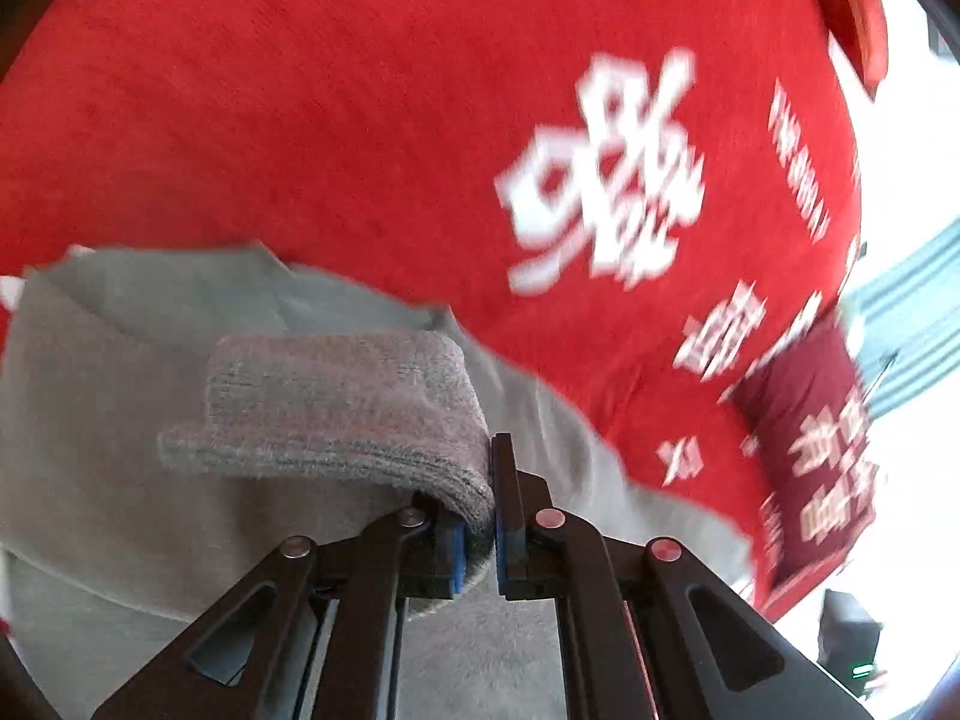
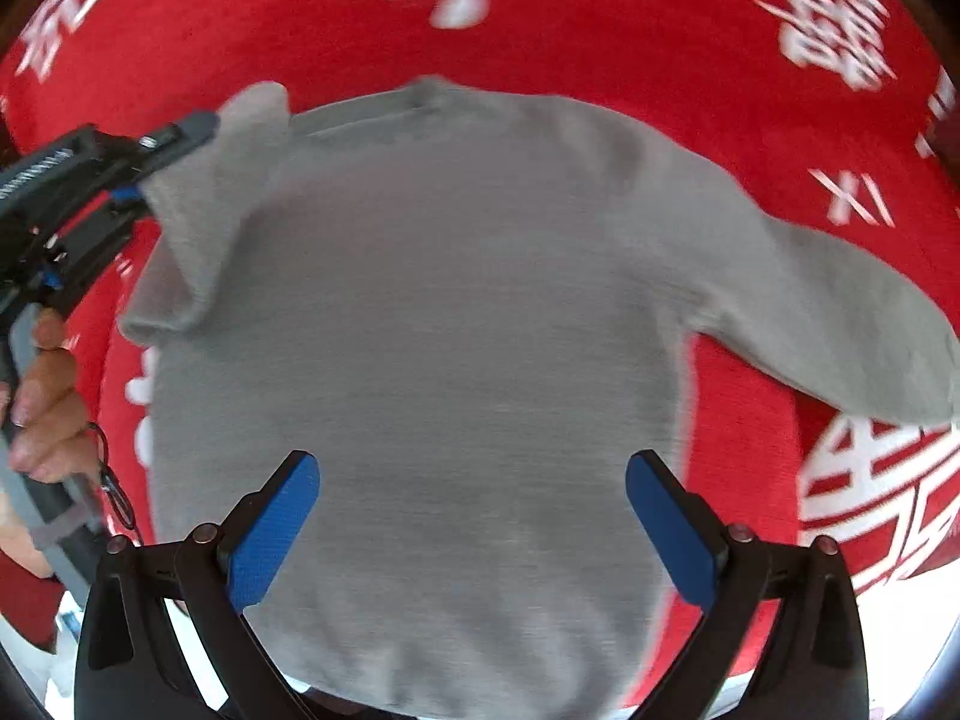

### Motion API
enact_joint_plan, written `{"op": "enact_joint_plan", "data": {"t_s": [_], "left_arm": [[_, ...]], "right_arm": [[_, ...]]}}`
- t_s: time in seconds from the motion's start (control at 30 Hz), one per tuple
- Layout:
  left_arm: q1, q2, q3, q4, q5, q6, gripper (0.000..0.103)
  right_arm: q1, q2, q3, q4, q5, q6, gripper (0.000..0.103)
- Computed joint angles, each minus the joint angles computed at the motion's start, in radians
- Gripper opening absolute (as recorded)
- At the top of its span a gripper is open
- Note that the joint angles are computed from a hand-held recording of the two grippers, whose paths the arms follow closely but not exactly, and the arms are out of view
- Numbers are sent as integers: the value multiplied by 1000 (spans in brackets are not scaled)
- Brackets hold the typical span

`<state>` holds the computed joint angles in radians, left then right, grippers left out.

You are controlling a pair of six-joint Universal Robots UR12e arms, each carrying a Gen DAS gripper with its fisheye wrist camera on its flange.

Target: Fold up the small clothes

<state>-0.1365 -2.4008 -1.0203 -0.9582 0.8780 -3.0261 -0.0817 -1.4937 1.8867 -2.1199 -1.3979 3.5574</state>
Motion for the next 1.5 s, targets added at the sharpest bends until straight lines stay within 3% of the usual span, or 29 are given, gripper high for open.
{"op": "enact_joint_plan", "data": {"t_s": [0.13,0.2,0.27,0.3,0.33,0.47,0.53,0.73,0.77,0.8,0.83,0.87,0.97,1.03,1.07,1.13,1.2,1.23,1.27,1.3,1.33,1.37,1.5], "left_arm": [[-54,-10,7,-56,199,92,8],[-61,-5,3,-75,252,116,8],[-55,19,-25,-54,287,120,34],[-54,33,-38,-31,317,112,62],[-51,43,-49,-4,345,103,78],[-23,61,-55,58,439,98,78],[-10,44,-27,68,540,111,78],[18,-35,77,-2,736,86,78],[17,-44,89,-11,753,83,78],[21,-55,103,-28,771,76,78],[25,-61,112,-40,772,69,78],[27,-69,125,-50,769,57,78],[51,-87,168,-100,694,10,78],[67,-126,241,-191,618,-34,78],[74,-148,282,-241,585,-48,78],[87,-196,369,-339,528,-77,78],[94,-215,403,-353,493,-87,78],[95,-222,420,-361,479,-80,73],[96,-225,427,-362,465,-72,61],[97,-229,436,-371,457,-63,30],[95,-237,457,-394,465,-55,18],[95,-237,460,-389,467,-59,17],[105,-217,420,-317,486,-62,10]], "right_arm": [[-41,-21,48,-4,-2,13,102],[-54,-21,57,-1,-2,11,102],[-58,-16,54,-5,-7,-3,102],[-51,-10,51,-14,-13,-10,102],[-47,-2,42,-22,-20,-24,102],[-21,57,-24,-83,-23,-84,102],[9,112,-84,-116,-43,-121,102],[116,269,-250,-71,-223,-294,100],[128,287,-264,-65,-255,-321,89],[131,294,-265,-73,-272,-334,59],[126,295,-260,-89,-271,-326,44],[113,287,-244,-111,-256,-279,36],[31,244,-165,-161,-87,-51,36],[-32,216,-90,-219,90,72,46],[-50,208,-63,-254,143,99,51],[-67,196,-31,-309,189,141,51],[-75,193,-20,-324,216,170,51],[-77,193,-18,-328,219,181,51],[-79,189,-14,-330,218,189,51],[-78,186,-14,-327,205,195,45],[-76,185,-20,-312,189,194,33],[-74,192,-28,-305,185,193,8],[-71,219,-68,-370,236,170,8]]}}
